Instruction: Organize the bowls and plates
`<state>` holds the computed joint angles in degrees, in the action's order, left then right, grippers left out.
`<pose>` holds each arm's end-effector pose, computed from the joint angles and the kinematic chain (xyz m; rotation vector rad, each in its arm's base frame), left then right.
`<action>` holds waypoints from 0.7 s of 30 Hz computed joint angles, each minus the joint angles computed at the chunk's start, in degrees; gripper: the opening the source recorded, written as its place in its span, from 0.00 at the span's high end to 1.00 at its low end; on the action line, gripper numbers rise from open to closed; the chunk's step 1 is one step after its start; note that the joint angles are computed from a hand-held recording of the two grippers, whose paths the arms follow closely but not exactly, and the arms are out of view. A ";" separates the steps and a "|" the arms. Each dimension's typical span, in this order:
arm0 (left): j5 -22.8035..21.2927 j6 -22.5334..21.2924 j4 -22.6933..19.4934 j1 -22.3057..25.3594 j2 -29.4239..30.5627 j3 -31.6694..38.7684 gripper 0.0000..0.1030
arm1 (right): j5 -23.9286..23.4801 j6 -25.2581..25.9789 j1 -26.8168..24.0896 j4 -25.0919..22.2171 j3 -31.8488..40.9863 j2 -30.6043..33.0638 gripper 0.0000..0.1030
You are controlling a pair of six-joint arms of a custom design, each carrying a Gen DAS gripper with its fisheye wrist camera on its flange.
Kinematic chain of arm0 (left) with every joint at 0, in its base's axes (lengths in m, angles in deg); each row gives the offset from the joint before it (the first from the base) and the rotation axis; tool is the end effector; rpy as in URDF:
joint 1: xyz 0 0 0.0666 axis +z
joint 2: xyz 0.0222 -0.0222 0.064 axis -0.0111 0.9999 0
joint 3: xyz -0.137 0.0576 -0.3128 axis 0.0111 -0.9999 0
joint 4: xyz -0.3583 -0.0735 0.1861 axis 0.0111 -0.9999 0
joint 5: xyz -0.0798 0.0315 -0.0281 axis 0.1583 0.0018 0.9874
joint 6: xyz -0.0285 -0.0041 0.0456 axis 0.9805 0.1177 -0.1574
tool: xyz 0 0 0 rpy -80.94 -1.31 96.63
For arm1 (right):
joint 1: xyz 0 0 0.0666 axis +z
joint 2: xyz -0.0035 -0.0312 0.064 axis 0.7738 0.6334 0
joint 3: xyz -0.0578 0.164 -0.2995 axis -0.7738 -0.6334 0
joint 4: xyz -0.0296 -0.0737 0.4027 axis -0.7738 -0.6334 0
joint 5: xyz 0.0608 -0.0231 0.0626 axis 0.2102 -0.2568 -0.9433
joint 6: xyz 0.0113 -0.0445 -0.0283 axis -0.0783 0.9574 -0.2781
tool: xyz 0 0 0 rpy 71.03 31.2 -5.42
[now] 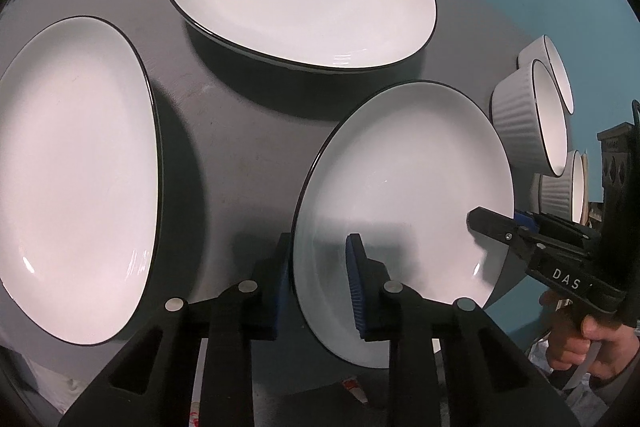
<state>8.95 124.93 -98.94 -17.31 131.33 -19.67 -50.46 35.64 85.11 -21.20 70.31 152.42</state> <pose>0.2863 -0.0959 0.3444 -0.4542 3.0128 -0.4905 0.3602 0.2591 0.3818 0.6536 -3.0121 -0.4977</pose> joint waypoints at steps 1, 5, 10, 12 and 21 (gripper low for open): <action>0.01 -0.28 -0.01 0.11 -0.30 -0.23 0.75 | -0.20 0.38 -0.34 -0.33 -0.02 -0.02 0.78; -0.11 0.50 1.19 -1.20 1.90 0.82 0.75 | 0.03 -0.19 -0.02 -1.79 1.68 1.58 0.78; 0.60 -1.84 -0.06 -0.03 2.88 1.94 0.75 | -1.18 0.26 -0.74 -4.01 2.62 2.05 0.81; 1.08 -2.10 -0.20 0.42 2.33 1.58 0.75 | -2.27 -0.42 -0.80 -3.77 2.81 2.34 0.82; 0.42 -0.05 1.08 -1.07 3.45 1.72 0.75 | -4.20 -0.99 -0.84 -3.55 3.74 3.20 0.84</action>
<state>9.37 124.88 -97.86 -18.38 134.78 -17.96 -54.65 34.65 84.27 -24.75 74.05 155.62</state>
